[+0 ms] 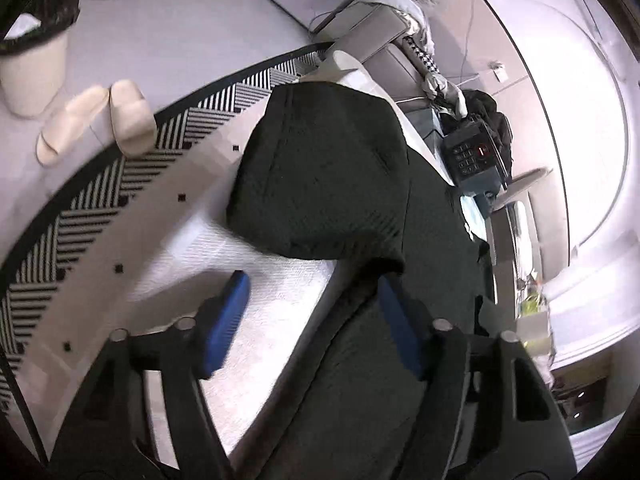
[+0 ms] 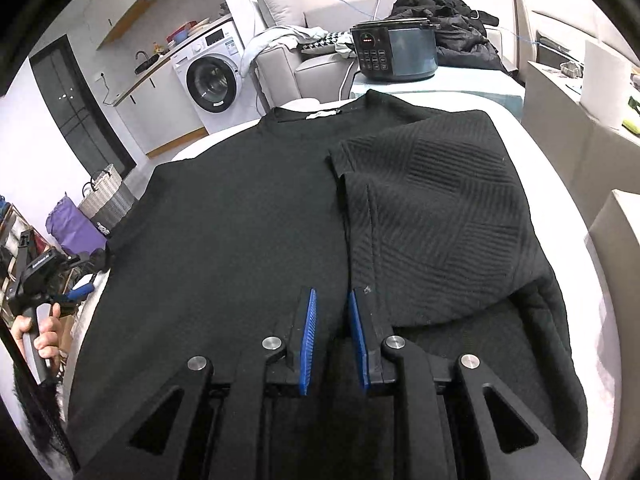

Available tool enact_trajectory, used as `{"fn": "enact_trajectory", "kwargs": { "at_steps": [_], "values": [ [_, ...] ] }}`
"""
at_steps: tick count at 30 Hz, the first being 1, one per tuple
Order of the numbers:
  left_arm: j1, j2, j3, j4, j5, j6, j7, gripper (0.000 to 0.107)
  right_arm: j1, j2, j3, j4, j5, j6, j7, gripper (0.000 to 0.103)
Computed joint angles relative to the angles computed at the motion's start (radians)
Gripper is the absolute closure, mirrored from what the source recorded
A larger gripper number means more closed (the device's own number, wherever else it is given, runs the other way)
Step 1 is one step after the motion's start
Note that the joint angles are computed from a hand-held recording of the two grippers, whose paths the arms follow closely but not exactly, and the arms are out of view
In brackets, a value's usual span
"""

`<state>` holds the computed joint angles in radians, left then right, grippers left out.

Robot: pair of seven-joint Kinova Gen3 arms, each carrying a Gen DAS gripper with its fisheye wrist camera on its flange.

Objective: Fold small clothes
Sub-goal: 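Grasp the other sleeve with the left gripper and fold it inward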

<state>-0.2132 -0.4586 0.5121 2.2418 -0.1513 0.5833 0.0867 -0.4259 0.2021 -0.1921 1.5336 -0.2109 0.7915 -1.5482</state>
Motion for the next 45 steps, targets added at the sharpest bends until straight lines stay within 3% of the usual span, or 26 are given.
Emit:
{"fn": "enact_trajectory", "kwargs": {
  "at_steps": [4,6,8,10,12,15,18,23,27,31,34,36,38,42,45],
  "values": [
    [-0.041,0.066,0.078,-0.053,-0.12,0.056,0.125,0.047,0.001,-0.004,-0.005,0.002,-0.01,-0.003,0.013,0.085],
    [-0.015,0.117,0.082,-0.092,-0.202,0.112,0.206,0.048,-0.003,-0.006,-0.003,0.003,-0.005,-0.004,0.009,0.085],
    [0.042,0.185,0.064,-0.141,-0.283,0.193,0.269,0.056,-0.011,-0.006,-0.001,0.005,0.008,-0.01,-0.001,0.085],
    [0.134,0.259,0.015,-0.184,-0.364,0.259,0.335,0.084,-0.008,-0.003,-0.003,0.007,0.002,-0.013,0.003,0.085],
    [0.226,0.322,-0.065,-0.225,-0.426,0.292,0.373,0.105,-0.009,-0.002,-0.003,0.005,0.004,-0.013,0.004,0.085],
    [0.351,0.369,-0.132,-0.274,-0.539,0.39,0.438,0.105,-0.011,-0.002,-0.002,0.008,0.01,-0.019,0.002,0.085],
    [0.417,0.404,-0.119,-0.359,-0.649,0.512,0.384,0.105,-0.009,-0.005,-0.001,0.011,0.012,-0.022,0.004,0.085],
    [0.379,0.54,0.097,-0.588,-0.852,0.684,0.181,0.105,-0.006,-0.013,0.0,0.013,0.01,-0.018,0.0,0.085],
    [0.36,0.726,0.283,-0.731,-0.981,0.622,0.018,0.104,0.002,-0.027,0.004,0.025,0.001,-0.029,-0.007,0.085],
    [0.292,0.906,0.468,-0.833,-0.904,0.599,-0.145,0.093,0.015,-0.037,0.007,0.039,-0.014,-0.031,-0.011,0.085],
    [0.23,0.917,0.531,-0.808,-0.823,0.564,-0.181,0.088,0.026,-0.048,0.008,0.051,-0.022,-0.032,0.001,0.085],
    [0.238,0.864,0.481,-0.757,-0.772,0.517,-0.165,0.08,0.035,-0.055,0.008,0.061,-0.034,-0.036,0.015,0.085],
    [0.268,0.784,0.388,-0.702,-0.717,0.467,-0.146,0.071,0.04,-0.058,0.009,0.067,-0.045,-0.041,0.02,0.085],
    [0.314,0.625,0.203,-0.589,-0.652,0.386,-0.069,0.043,0.048,-0.06,0.008,0.076,-0.065,-0.049,0.032,0.085],
    [0.313,0.552,0.067,-0.526,-0.584,0.335,-0.042,0.041,0.052,-0.056,0.007,0.073,-0.075,-0.044,0.044,0.085]
  ]
}}
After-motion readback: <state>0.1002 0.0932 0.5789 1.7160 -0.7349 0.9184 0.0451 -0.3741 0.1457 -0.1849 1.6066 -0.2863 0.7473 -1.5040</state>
